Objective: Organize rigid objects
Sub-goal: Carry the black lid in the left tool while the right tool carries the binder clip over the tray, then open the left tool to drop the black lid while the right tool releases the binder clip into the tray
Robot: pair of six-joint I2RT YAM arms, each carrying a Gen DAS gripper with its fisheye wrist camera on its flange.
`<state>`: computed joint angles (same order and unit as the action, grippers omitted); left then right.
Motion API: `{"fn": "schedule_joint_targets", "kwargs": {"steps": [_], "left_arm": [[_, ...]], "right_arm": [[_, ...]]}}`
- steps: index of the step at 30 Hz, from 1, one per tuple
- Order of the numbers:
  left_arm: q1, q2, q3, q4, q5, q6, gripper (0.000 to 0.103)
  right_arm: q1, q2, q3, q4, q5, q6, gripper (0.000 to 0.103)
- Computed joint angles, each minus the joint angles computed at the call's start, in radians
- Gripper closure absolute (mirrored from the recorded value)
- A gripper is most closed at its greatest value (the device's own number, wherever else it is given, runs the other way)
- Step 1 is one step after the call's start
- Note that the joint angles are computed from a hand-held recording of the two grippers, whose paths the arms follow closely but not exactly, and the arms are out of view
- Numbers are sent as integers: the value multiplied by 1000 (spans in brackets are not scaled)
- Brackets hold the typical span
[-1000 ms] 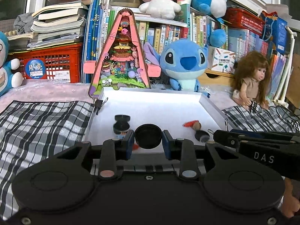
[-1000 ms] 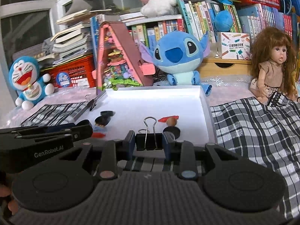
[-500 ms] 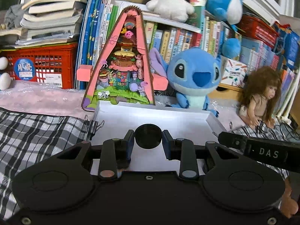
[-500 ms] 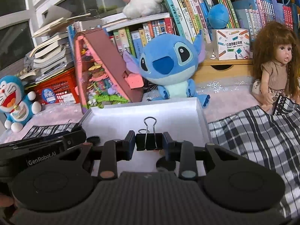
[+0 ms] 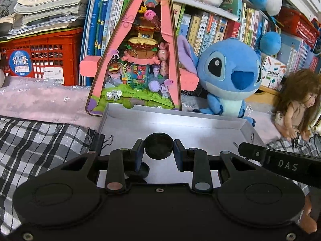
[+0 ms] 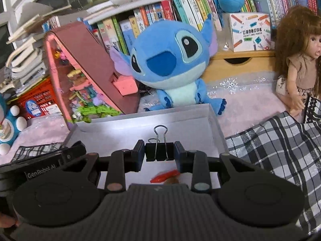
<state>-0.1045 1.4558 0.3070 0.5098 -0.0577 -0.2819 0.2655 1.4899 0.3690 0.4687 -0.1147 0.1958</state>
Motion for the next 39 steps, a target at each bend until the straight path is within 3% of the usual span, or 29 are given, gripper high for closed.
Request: {"fn": "schedule_joint_targets", "kwargs": {"steps": [19,36,39], "left_arm": [[12,187,40,87,-39,29,73],[5,213,24,131,-64,35,73],[-3,194,16,118,-69,32,63]], "right_arm": [[18,196,71,69,30,-45,66],[16,226,74,84,35,-59,65],[25,220,60,103,45,-57,59]]}}
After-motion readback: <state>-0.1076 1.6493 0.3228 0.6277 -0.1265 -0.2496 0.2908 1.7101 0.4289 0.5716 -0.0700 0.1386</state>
